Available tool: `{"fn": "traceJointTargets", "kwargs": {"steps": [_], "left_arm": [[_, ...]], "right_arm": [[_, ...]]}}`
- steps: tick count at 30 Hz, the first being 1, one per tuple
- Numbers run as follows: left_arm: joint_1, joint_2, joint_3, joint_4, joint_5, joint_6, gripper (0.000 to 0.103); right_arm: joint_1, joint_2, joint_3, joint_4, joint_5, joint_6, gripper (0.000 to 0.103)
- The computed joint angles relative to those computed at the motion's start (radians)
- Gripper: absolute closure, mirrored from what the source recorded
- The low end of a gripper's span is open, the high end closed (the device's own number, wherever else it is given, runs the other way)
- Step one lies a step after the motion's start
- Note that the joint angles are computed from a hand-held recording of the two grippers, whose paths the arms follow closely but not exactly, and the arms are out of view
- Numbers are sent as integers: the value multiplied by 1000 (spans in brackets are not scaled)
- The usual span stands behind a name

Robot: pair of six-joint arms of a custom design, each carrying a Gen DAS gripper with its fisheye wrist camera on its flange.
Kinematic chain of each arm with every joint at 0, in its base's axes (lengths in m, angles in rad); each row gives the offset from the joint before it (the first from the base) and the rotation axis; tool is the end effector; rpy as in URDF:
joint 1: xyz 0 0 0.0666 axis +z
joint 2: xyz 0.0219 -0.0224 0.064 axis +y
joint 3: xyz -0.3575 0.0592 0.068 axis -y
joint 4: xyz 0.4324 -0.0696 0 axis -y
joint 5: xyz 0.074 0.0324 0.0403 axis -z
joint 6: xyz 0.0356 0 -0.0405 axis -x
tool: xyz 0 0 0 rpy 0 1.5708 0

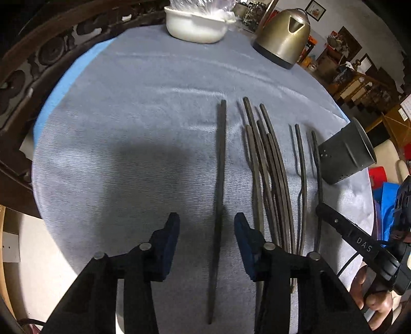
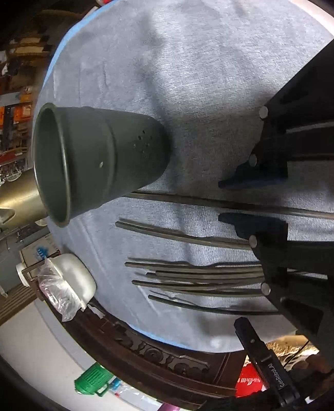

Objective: Organize utensils
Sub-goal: 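Close the left gripper on one dark chopstick while the right gripper grasps another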

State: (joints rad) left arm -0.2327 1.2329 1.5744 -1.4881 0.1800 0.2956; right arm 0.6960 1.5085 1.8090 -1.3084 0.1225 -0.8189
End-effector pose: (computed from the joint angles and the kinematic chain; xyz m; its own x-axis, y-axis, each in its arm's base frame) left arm 0.4068 -0.1034 0.5358 -0.9353 -0.0729 -0.3462 0.0273 0.9608 -0.2760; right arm 0.4165 0.3418 0.5271 -0.8715 0.2165 -0.4400 0.0736 0.9448 0.3192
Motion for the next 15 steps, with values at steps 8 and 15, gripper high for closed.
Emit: {"fn": "traceJointTargets", "kwargs": {"steps": [8,15], "left_arm": [[-6,22,10,-4,19,10,95],[-11,-39,-45,-1,24,3,97]], "right_arm": [[-8,-34,-35,1,-61,33,96],[1,-130,-129,-25,-138,33,97]]}}
